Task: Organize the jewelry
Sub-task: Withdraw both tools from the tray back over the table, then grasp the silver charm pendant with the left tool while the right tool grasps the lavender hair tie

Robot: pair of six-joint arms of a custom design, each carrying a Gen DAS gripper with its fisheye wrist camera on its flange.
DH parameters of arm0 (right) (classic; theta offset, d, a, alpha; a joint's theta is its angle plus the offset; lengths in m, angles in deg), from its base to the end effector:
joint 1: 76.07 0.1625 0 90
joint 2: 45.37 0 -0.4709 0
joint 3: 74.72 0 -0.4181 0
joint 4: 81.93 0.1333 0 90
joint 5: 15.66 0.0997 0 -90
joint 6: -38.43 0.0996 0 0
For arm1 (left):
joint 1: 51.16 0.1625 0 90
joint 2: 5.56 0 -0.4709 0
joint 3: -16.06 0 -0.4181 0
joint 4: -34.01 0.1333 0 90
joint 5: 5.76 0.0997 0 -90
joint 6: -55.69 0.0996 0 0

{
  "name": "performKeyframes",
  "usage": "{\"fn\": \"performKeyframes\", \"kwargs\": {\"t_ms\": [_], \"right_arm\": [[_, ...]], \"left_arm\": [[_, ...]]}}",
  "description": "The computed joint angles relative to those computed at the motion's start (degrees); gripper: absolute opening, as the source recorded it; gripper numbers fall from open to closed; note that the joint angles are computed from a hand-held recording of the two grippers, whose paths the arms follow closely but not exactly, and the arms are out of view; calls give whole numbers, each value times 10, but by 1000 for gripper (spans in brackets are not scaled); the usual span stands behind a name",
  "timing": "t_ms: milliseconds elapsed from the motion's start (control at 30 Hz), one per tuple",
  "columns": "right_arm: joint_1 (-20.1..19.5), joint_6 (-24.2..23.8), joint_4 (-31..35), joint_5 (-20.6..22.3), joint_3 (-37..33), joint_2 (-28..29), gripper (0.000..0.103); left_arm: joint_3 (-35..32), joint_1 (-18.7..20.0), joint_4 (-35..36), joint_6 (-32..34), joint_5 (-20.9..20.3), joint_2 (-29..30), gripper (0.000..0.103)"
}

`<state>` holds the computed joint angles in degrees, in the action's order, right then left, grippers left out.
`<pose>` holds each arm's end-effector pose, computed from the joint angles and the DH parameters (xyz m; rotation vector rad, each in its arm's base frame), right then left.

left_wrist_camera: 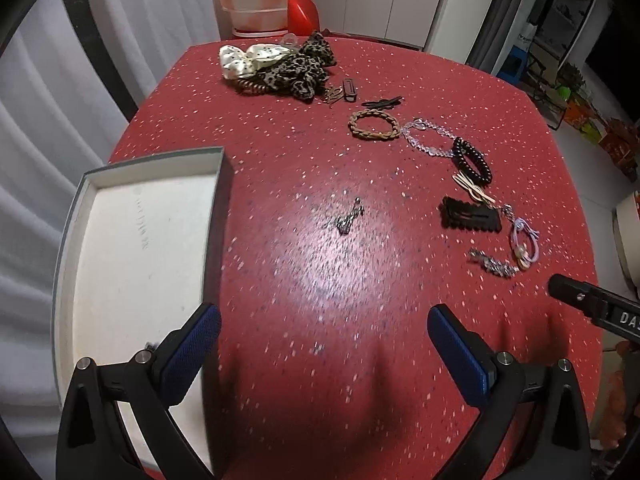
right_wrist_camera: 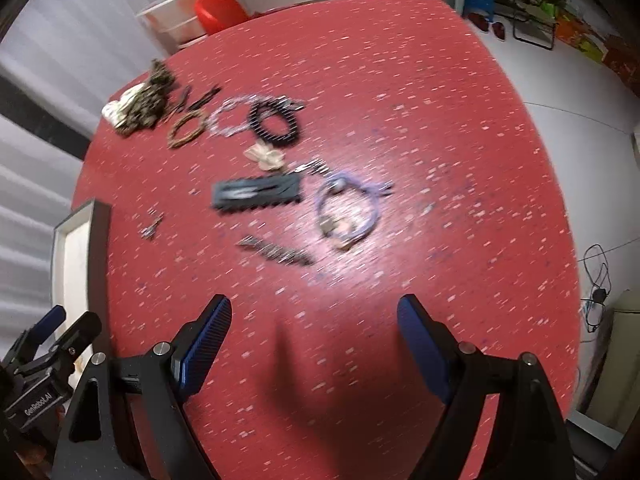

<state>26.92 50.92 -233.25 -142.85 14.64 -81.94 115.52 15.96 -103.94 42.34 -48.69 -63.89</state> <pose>0.2379 -0.7060 0.0464 -0.0521 -2.5159 0.3696 -0.0702 -0.6967 0.2327 0.1348 2.3541 -0.4527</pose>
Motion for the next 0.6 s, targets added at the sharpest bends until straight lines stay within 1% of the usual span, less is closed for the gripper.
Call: {"fn": "performKeyframes", "kwargs": {"t_ms": [167, 333, 467, 600], "right_arm": [[-14, -9, 2, -13, -12, 2, 87], [-23, -15, 7, -14, -31, 11, 87], [-26, -23, 19, -12, -55, 28, 87], [-25, -33, 31, -26, -82, 52, 87]], "left_arm": [[-32, 9, -1, -5, 12, 33, 103], [-59, 17, -13, 3, 29, 65, 103], [-80, 25, -31, 18, 35, 87, 103], [-103, 35, -27, 27, 39, 109, 103]]}}
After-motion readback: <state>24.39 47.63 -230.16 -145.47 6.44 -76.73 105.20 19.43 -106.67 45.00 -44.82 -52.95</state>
